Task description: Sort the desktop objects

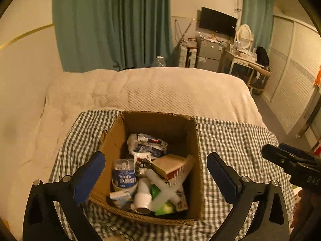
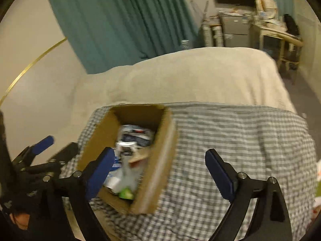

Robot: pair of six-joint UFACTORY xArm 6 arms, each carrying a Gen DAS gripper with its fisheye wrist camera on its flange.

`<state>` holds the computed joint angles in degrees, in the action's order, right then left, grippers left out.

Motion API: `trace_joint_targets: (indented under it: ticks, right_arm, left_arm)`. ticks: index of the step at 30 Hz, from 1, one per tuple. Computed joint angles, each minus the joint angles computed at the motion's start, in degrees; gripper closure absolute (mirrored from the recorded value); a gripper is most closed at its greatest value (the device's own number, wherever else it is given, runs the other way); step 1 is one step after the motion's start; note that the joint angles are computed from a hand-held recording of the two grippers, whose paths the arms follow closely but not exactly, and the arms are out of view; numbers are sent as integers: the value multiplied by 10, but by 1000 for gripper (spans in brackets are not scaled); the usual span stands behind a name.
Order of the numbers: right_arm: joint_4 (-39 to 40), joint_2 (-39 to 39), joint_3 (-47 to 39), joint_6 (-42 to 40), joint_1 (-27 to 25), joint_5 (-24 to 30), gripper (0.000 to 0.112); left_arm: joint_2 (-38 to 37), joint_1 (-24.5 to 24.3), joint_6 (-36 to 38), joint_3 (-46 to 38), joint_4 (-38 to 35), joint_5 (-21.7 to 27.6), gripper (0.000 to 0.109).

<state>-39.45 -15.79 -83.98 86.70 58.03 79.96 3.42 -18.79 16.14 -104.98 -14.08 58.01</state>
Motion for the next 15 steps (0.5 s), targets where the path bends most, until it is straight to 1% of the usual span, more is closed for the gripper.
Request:
trace_joint_targets:
  ticks: [2, 3, 5, 7, 8, 10, 13, 15]
  right_arm:
    - [-6, -6, -7, 12, 18, 43, 14]
    - [-10, -7, -12, 16, 29, 68, 10]
    - [-16, 4, -35, 17, 51, 129, 10]
    - [-12, 14, -52, 3, 61, 165, 10]
    - [-11, 18, -56, -5, 64, 175, 10]
    - [-8, 28, -68, -22, 68, 197, 10]
    - [-13, 23, -57, -6, 79, 207, 10]
    - [-13, 16, -49, 18, 81, 203, 10]
  left_arm:
    - [-14, 1, -29, 18, -5, -2, 6]
    - [-21, 3, -42, 27, -12, 1, 6]
    - [-28, 9, -72, 36, -24, 16, 6]
    - [-27, 11, -95, 34, -19, 37, 6]
    - [-22, 13, -104, 27, -21, 53, 6]
    - [-26, 15, -124, 34, -15, 57, 6]
    - [-48, 14, -142, 71, -4, 27, 6]
    - [-53, 10, -149, 79, 13, 24, 6]
